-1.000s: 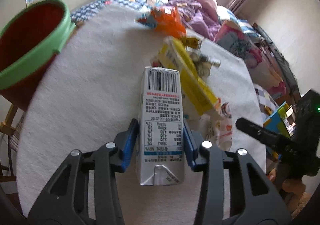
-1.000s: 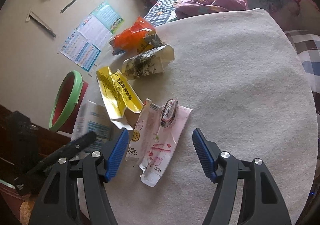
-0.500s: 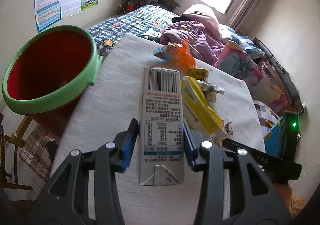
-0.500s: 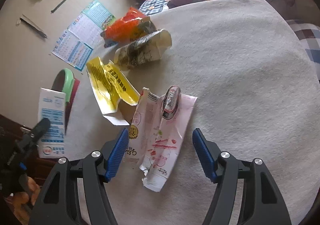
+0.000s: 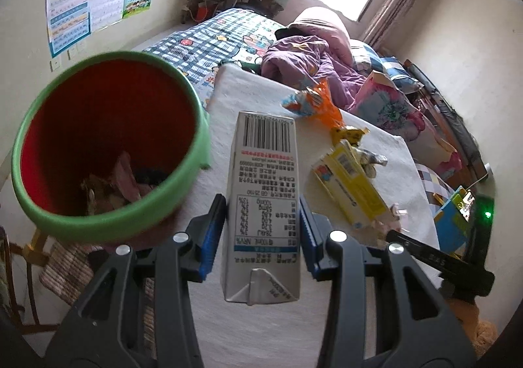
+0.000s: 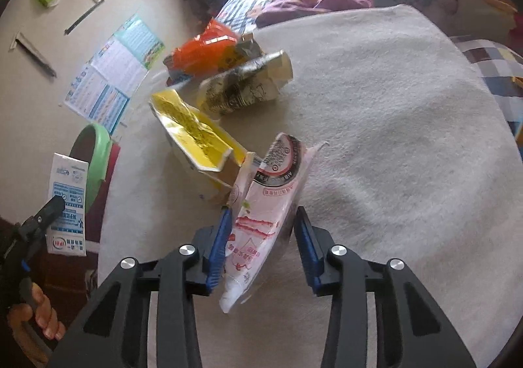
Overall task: Collect trash
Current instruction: 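Carry the milk carton and pink-white packet over the bucket with both grippers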
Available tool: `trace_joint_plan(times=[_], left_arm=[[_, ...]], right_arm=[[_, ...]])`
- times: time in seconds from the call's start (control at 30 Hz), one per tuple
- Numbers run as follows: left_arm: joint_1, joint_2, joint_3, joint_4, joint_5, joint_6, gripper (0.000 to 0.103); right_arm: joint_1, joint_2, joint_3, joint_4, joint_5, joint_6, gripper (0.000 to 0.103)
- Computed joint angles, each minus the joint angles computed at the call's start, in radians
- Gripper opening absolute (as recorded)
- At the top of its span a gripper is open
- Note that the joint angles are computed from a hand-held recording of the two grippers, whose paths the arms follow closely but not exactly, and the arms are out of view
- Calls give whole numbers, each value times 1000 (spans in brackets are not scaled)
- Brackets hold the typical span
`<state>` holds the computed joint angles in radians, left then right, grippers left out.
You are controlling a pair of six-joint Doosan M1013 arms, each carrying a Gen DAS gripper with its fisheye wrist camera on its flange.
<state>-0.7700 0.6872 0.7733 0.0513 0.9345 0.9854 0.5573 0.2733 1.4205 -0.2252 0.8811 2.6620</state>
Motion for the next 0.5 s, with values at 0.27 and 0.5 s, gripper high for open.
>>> trace_joint_plan(times=[0.27, 0.5], left_arm=[[49, -9, 26, -90, -28, 131, 40], [79, -34, 58, -112, -63, 185, 36]], right_arm=[[59, 0, -34, -215, 62, 264, 32], [106, 46, -139, -344, 96, 297, 32]])
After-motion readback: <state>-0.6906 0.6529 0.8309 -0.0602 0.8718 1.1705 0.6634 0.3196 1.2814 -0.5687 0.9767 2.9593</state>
